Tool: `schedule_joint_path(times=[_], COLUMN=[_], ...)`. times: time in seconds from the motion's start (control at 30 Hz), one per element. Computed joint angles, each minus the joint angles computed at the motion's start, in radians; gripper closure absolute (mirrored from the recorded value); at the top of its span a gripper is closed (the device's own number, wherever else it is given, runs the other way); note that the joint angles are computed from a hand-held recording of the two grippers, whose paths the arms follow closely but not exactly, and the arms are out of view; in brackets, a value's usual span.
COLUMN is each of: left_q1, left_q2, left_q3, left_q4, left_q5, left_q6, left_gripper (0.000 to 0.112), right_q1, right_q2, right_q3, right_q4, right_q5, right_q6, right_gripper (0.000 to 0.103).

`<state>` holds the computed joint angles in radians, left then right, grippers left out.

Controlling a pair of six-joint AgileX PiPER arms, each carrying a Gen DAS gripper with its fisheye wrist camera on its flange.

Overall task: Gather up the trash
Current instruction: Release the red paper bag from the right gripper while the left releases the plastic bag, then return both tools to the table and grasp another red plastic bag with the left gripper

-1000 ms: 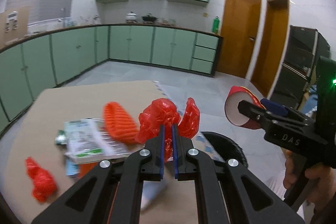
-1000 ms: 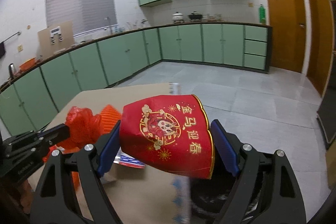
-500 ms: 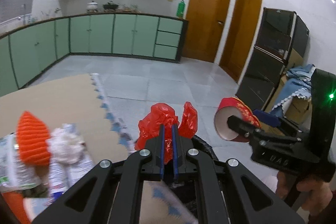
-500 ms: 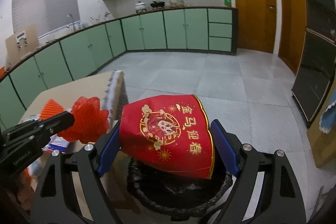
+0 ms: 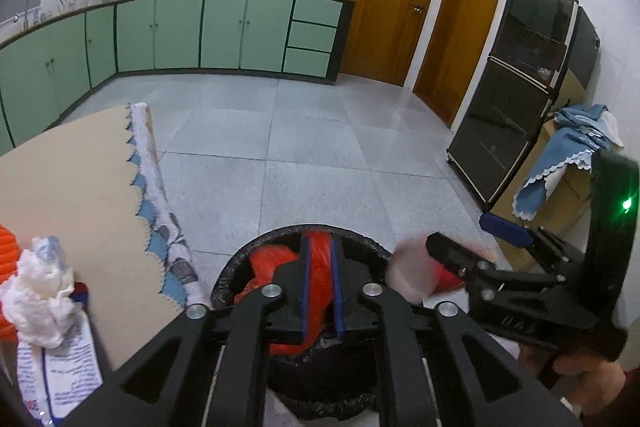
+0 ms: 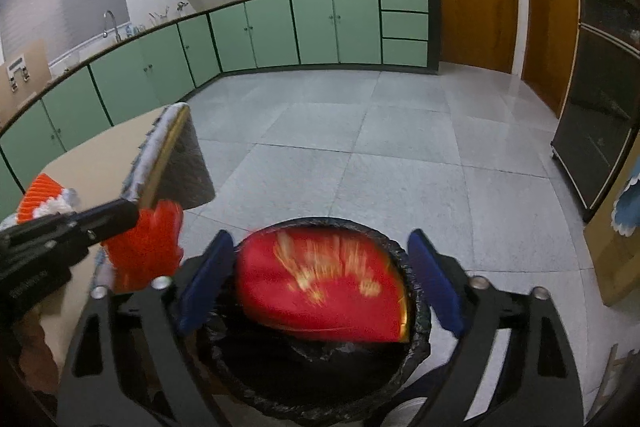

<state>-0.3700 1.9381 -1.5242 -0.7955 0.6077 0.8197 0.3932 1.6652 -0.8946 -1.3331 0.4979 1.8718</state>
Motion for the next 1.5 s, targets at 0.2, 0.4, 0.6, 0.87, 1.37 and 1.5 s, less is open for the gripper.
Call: schedule_joint_path(times=[0.2, 0.4, 0.6, 0.87, 1.37, 1.5], left_q1=[0.004, 0.052, 0.152, 0.392, 0.828, 0.881], left_q2=[0.008, -0.088, -0.268, -0.444, -0.421, -0.348], left_q3=[-0.041, 0.041, 0.212, 0.374, 0.514, 0.505], left_q4=[0.010, -0.044, -0.088, -0.146, -0.376, -0.347], left_q5=[0.005, -0.051, -0.144, -0.180, -0.243, -0.236], left_q6=[-0.038, 0.020, 0.120, 0.236, 0.644, 0.648], left_gripper=[0.079, 0.060, 0.042, 0.039, 0.039, 0.039], right_q1=[-0.030, 0.029, 0.167, 0.369, 0.547, 0.592], right_q2=[0.011, -0.049, -0.100, -0.020, 0.280, 0.371], right_q3=[0.000, 0.010, -0.040, -0.214, -0.641, -0.778], right_q4=[0.003, 0.044, 0.076, 0.089, 0.142, 0.162], right_q5=[-0.019, 0.066, 0.202, 0.322, 0.318, 0.346], right_q6=[0.026, 0.016, -0.007, -0.015, -0.140, -0.231], right_gripper=[0.014, 0.008, 0.005, 0.005, 0.005, 0.005])
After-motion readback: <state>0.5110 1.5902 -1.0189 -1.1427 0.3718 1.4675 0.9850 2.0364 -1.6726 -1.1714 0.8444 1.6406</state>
